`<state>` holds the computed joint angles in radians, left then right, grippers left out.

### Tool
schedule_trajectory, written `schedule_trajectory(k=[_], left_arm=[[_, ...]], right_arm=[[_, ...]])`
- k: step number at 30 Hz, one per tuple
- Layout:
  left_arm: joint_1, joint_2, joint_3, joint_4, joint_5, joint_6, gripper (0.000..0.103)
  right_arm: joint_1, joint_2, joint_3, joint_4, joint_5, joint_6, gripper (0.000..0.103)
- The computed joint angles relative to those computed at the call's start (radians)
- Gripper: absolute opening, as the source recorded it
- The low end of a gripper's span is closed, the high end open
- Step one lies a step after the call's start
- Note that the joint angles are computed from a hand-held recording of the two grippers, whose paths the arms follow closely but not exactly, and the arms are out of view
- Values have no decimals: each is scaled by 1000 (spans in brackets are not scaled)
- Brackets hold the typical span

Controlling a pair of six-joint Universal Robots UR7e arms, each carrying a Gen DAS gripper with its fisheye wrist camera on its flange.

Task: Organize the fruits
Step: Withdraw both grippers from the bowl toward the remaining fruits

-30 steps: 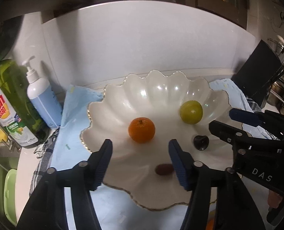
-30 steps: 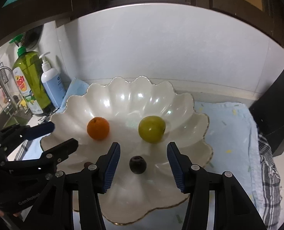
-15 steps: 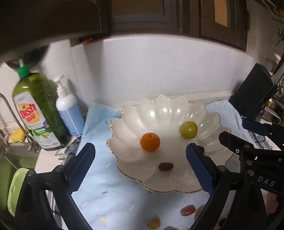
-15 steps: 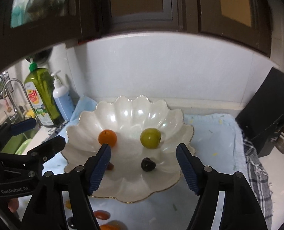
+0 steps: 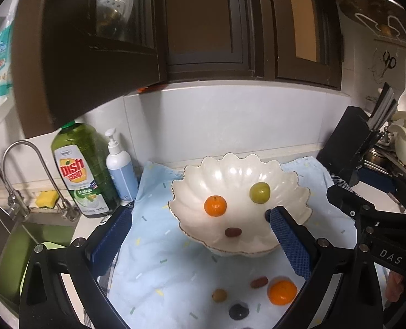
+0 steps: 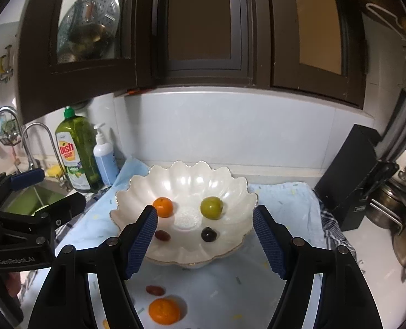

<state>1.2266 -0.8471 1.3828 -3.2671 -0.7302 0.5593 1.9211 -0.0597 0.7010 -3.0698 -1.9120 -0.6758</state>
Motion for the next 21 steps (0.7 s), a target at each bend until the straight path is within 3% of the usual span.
schedule_trajectory(k=[12, 21], left_arm=[[-40, -82, 162, -54, 30, -29, 103], [-60, -108, 255, -102, 73, -49, 103]], right_arm=[[7, -118, 252, -134, -7, 0, 73], [-5, -180, 376, -147, 22, -4, 73]])
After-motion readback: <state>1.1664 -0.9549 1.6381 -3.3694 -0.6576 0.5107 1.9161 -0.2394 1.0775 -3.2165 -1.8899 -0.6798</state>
